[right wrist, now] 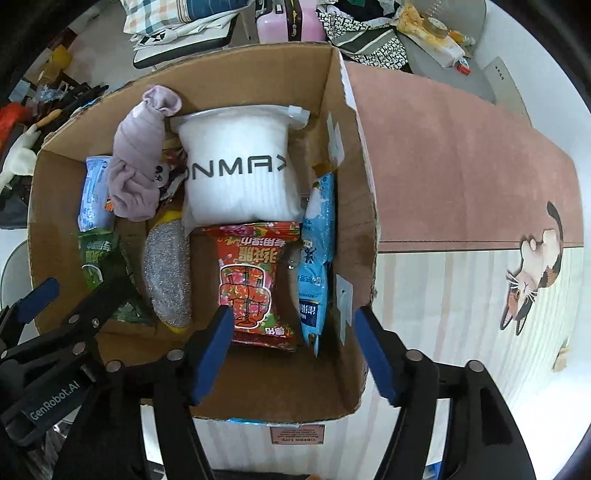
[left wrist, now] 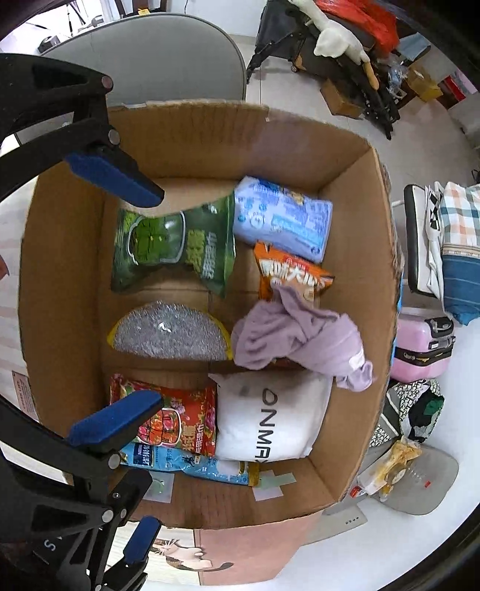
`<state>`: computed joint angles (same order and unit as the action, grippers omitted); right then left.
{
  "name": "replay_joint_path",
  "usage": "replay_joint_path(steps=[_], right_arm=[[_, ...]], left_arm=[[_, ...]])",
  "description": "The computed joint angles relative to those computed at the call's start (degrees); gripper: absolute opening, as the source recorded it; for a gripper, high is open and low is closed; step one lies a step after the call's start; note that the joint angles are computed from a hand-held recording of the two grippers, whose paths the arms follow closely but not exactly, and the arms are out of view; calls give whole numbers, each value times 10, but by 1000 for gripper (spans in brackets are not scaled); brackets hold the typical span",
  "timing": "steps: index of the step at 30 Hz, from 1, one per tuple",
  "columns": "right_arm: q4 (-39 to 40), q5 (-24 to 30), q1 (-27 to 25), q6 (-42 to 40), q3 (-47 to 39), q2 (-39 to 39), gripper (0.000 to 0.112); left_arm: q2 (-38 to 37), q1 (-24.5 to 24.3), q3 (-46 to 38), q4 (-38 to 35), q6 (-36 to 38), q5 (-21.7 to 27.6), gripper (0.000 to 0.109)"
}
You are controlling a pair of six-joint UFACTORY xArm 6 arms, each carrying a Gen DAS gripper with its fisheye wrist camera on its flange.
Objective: Organize soft objects
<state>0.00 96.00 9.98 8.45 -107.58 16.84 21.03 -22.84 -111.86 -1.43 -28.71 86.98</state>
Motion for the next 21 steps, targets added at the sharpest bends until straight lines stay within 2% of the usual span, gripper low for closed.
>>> replay_joint_path(steps=[2,4,9,14,21], right_arm=[[-8,-4,5,0,-1,-4,84],[-33,-10,14,-1,0,-11,103],[-22,-20,18,-4,11,-32,103],[-16,-28,20,-6,20,-58,103],[-15,-47,23,-10,44,-147,103]], left_arm=[[-14,1,11,13,-2,2,101],[-30,1,26,25,-5,-3,101],[-73,7,75,33,-14,-6,101],[-101,4,84,43,-21,0,101],[-134,-30,21,89,-27,37,101]])
